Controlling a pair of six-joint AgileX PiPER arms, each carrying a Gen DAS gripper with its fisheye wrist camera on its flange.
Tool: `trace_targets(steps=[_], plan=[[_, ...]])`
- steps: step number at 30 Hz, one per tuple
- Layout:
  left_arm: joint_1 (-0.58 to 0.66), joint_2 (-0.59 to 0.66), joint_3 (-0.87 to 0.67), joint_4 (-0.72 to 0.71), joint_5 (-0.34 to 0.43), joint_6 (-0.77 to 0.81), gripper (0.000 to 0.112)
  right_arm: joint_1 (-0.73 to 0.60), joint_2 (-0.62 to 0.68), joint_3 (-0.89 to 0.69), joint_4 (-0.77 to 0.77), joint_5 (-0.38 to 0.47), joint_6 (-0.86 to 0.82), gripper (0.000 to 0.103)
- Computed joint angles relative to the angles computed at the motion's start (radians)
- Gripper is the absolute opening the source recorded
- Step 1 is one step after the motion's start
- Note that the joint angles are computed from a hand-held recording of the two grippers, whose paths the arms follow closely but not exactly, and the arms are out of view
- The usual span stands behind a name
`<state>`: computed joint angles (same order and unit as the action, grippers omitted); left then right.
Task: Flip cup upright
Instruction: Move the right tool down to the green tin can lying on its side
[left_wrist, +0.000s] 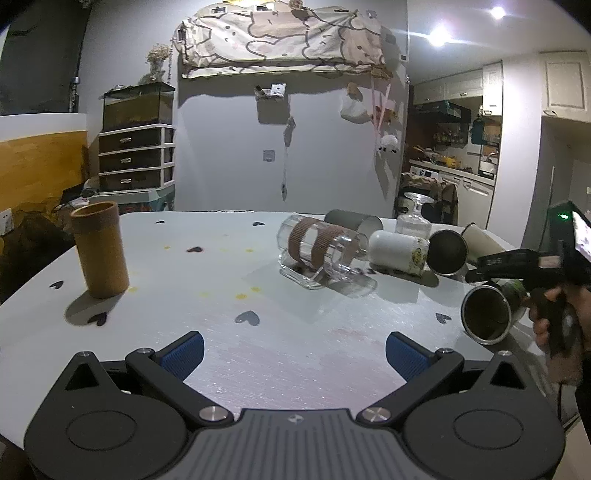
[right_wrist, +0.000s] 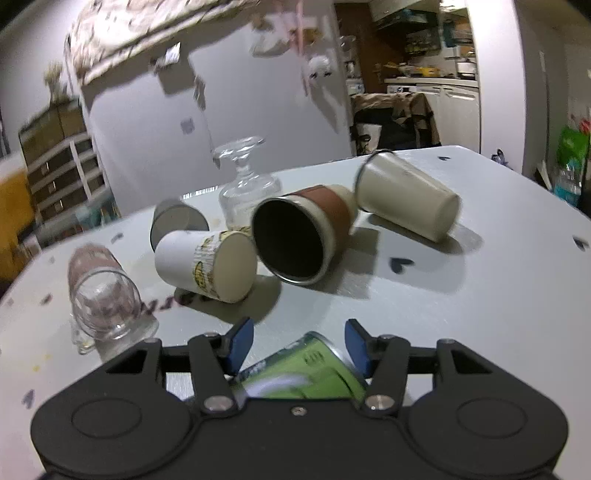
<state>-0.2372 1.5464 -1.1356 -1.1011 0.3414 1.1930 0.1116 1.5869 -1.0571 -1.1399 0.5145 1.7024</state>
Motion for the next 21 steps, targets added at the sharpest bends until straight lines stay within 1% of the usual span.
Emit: trace_targets(steps=[2,4,10,13,17,20,21], plan=[[-0.011,-0.001,0.005,-0.002,-0.001,0.010,0.103,-0.016,-0.052,0.075,-0.060,-0.046,0.107,0.056],[-0.020,-0.002,0.009,-0.005,-0.005,0.020,0.103,-0.033,-0.083,0.109,-0.064,-0.079,0.132,0.056],[-0.032,-0.005,0.015,-0.004,-0.013,0.026,0.103,-0.033,-0.098,0.131,-0.095,-0.075,0.148,0.056],[-0.030,-0.004,0.015,-0.006,-0.016,0.028,0.103,-0.039,-0.097,0.129,-0.082,-0.081,0.121,0.056],[-0.027,-0.002,0.012,0.002,-0.018,0.018,0.103,-0.070,-0.125,0.134,0.001,-0.132,-0.008,0.056],[-0.023,-0.002,0.012,-0.001,-0.023,0.021,0.103,-0.113,-0.202,0.150,0.131,-0.199,-0.293,0.056],[-0.022,-0.003,0.013,-0.004,-0.024,0.021,0.103,-0.109,-0.234,0.155,0.135,-0.195,-0.393,0.059]])
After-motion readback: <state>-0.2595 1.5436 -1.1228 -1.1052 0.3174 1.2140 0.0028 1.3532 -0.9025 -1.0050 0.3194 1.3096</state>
